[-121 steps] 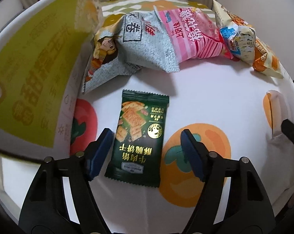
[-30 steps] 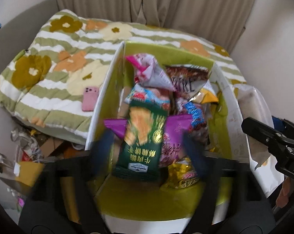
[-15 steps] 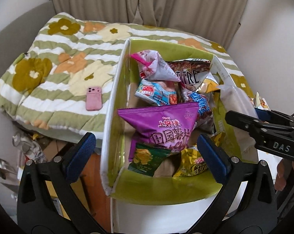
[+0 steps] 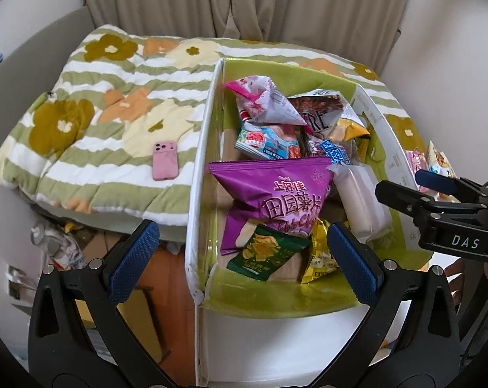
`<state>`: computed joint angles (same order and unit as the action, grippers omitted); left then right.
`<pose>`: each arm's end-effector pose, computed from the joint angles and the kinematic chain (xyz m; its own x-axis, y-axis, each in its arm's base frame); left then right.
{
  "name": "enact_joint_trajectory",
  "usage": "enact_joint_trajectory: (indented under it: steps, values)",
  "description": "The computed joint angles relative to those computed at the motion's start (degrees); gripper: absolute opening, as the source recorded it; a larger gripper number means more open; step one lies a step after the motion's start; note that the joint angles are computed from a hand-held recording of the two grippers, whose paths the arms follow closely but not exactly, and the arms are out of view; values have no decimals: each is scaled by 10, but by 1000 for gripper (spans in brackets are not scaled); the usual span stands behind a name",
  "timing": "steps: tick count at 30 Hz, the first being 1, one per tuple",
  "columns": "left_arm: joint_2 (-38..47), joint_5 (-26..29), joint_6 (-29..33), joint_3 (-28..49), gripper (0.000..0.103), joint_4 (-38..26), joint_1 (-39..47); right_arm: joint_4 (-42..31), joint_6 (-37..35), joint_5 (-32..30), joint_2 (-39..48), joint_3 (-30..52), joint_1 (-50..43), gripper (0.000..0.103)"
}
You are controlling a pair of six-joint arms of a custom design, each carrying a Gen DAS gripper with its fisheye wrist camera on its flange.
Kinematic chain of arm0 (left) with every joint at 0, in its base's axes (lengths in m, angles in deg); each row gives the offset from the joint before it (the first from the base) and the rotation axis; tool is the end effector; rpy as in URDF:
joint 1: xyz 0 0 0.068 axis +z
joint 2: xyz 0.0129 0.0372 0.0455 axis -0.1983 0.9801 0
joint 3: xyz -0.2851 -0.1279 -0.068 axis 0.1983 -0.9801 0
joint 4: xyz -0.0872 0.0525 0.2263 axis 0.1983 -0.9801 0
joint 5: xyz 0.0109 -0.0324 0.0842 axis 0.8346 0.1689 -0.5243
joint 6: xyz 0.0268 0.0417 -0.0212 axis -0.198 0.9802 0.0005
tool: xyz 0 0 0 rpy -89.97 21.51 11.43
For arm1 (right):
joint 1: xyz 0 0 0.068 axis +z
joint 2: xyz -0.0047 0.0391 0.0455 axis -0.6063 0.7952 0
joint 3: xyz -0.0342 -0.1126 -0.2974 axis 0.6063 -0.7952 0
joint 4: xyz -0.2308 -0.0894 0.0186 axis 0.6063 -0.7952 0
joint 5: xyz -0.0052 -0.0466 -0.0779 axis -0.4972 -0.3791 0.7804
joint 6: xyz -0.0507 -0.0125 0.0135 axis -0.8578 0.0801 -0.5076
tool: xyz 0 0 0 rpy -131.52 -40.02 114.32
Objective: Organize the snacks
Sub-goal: 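Withdraw both tools from the box toward the remaining snacks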
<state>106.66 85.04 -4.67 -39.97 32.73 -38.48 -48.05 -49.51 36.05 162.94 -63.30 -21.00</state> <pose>0.2608 -0.1298 0.1871 -0.8145 0.1304 -0.5654 0.2088 0.9750 -0.0760 0.2275 0.0665 0.1508 -0.8386 0.0639 -0.5410 -0.0302 0.9861 0.1633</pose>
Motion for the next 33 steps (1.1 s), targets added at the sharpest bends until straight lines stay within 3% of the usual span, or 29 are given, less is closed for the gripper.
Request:
enact_joint_trajectory:
  steps: [18, 21, 24, 29, 33]
  values:
    - [-66, -36, -14, 21, 103, -39, -78, -84, 18, 47, -213, -40, 11, 91]
    - [-66, -36, -12, 32, 103, -42, -93, -114, 16, 60, -257, -39, 0, 103]
    - [-57, -50, 0, 49, 103, -42, -116, -147, 6, 62, -303, -39, -24, 103]
    - [-24, -34, 2, 95, 103, -41, -151, -220, -51, 39, -387, -32, -130, 103]
    - [13, -35, -9, 140, 103, -48, -188, -278, -154, -36, -412, -14, -300, 103]
